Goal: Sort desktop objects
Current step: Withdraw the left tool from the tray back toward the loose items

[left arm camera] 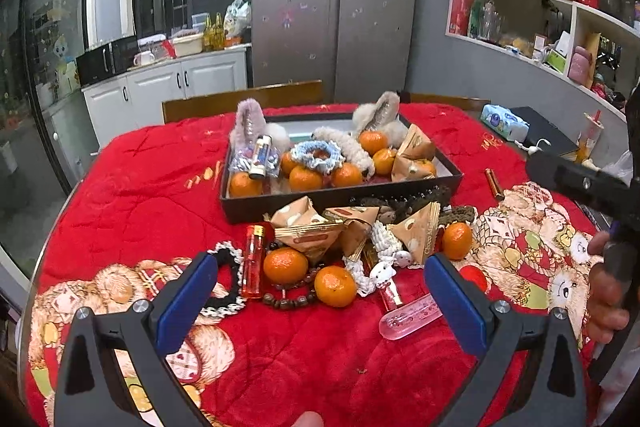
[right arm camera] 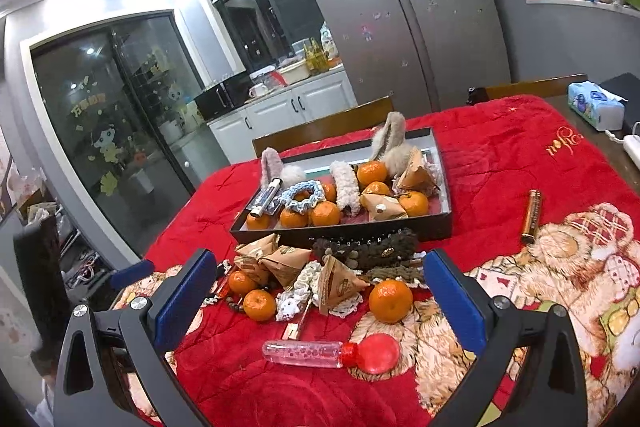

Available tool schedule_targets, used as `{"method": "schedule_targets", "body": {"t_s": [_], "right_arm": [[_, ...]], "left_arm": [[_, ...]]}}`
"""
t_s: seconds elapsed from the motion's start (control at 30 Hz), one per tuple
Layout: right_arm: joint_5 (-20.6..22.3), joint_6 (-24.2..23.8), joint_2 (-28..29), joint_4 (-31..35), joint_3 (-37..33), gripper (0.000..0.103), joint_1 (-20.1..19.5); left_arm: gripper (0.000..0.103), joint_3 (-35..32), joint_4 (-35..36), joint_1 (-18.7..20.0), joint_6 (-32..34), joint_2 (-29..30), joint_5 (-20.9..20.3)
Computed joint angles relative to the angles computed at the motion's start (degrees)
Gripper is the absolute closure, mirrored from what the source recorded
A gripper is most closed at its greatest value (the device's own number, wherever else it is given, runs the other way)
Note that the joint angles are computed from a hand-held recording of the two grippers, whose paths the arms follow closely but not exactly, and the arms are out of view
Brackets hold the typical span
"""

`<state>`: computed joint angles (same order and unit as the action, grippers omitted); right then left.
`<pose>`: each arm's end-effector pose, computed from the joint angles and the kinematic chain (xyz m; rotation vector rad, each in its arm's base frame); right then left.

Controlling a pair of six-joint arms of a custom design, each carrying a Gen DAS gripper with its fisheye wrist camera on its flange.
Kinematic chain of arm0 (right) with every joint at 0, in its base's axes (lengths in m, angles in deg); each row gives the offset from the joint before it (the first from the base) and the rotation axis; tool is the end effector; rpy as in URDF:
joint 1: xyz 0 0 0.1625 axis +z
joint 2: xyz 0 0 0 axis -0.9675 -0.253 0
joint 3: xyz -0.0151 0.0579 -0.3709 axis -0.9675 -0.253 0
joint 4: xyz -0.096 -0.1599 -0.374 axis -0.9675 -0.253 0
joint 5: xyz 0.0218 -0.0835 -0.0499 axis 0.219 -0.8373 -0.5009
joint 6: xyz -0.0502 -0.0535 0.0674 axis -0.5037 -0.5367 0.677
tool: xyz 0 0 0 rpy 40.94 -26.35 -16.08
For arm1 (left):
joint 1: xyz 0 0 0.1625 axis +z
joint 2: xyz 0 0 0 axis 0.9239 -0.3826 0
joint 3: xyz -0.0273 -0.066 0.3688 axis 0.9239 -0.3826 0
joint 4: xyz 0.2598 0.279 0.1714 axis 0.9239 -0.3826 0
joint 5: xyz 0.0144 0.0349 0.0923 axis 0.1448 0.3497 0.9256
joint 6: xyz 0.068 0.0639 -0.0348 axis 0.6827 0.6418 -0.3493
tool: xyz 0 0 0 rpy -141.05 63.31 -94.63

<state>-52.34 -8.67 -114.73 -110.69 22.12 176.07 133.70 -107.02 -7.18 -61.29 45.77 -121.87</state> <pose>0.2619 -0.7937 0.2810 0.5005 -2.5211 1.2647 -0.2307 -0.7908 0.2020 0.7673 2.3205 -0.9402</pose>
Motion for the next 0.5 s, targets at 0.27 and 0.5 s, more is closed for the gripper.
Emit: {"method": "schedule_targets", "body": {"t_s": [0.27, 0.5], "right_arm": [[-0.34, -2.41, 3.23, 2.59, -6.37, 0.000, -0.30], [-2.49, -5.59, 5.07, 5.36, -9.21, 0.000, -1.32]], "left_arm": [[0.000, -7.78, 7.35, 0.66, -3.89, 4.68, 0.36], [0.000, -12.08, 10.66, 0.79, -3.56, 8.19, 0.15]]}}
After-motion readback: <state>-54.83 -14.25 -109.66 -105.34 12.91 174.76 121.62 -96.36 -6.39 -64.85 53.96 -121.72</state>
